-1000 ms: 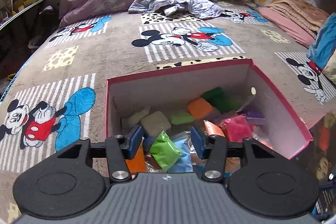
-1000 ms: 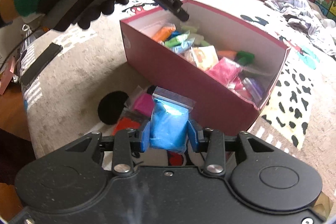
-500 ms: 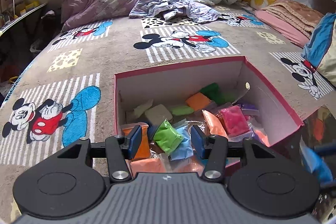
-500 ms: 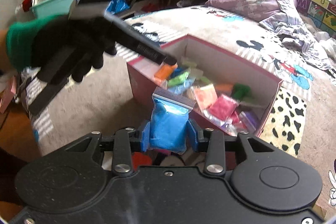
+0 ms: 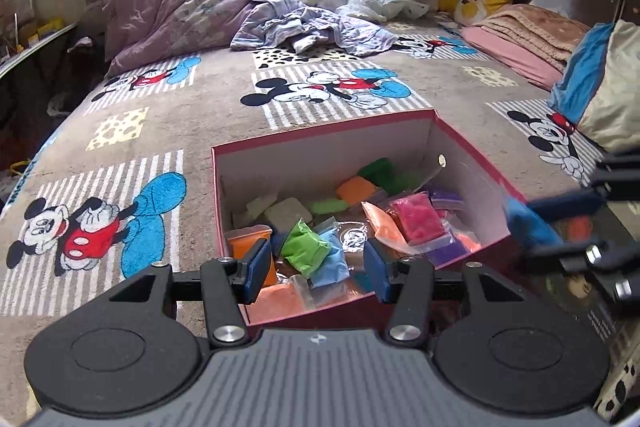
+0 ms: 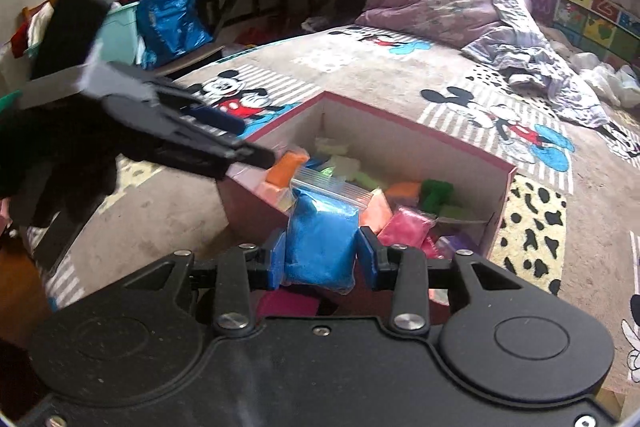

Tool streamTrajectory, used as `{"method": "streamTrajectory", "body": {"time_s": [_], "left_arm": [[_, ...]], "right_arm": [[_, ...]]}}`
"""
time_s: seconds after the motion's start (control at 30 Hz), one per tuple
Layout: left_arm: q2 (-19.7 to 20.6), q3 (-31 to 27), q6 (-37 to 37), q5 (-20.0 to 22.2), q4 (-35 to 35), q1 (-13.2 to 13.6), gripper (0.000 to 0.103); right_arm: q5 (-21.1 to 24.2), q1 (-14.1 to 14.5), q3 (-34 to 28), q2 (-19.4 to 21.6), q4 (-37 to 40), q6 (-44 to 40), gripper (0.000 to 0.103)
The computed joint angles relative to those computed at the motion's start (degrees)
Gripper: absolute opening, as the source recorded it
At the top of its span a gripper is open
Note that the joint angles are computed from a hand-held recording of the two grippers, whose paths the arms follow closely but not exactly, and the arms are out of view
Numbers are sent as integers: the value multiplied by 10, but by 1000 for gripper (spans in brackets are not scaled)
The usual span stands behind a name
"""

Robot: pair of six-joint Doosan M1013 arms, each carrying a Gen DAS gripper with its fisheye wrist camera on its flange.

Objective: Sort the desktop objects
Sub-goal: 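Carry blue packet in right tool over the shoebox and release it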

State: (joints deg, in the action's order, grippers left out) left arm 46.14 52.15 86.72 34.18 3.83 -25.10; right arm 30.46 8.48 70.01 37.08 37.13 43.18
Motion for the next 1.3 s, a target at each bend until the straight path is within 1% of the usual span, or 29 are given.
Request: {"method": "streamTrajectory", "body": {"time_s": [0.07,0.17,0.3,0.43,0.53,0.63,0.7,0.77,0.83,0.97,1.03,1.17,1.3], "left_arm": [[-7,10,10,-6,-8,-1,49],[-15,22,47,-7,-38,-1,49],[-25,37,112,1,-93,-2,49],[-37,62,161,-10,-129,-3,49],[-44,81,180,-16,-143,-6,49],[-49,98,195,-18,-147,-11,49],[-51,107,208,-16,-155,-13,49],[-51,111,219,-5,-165,-14,50],[-49,109,227,8,-175,-14,49],[-45,104,222,16,-175,-13,49],[-43,100,218,20,-177,-11,49],[-41,95,208,21,-175,-9,49],[-39,93,201,25,-171,-8,49]], "right_arm": [[0,-2,-6,3,5,8,37],[-9,-3,-14,6,1,26,37],[-7,-5,-39,20,-15,73,37],[-11,-2,-56,30,-44,102,37],[-1,-1,-71,40,-63,120,37],[18,0,-95,54,-90,146,37],[27,1,-110,63,-100,154,37],[41,1,-128,74,-112,163,37],[51,2,-145,85,-126,174,37],[70,6,-183,107,-148,189,37],[87,8,-209,122,-164,200,37],[118,13,-248,146,-192,223,37],[134,16,-275,163,-213,241,37]]}}
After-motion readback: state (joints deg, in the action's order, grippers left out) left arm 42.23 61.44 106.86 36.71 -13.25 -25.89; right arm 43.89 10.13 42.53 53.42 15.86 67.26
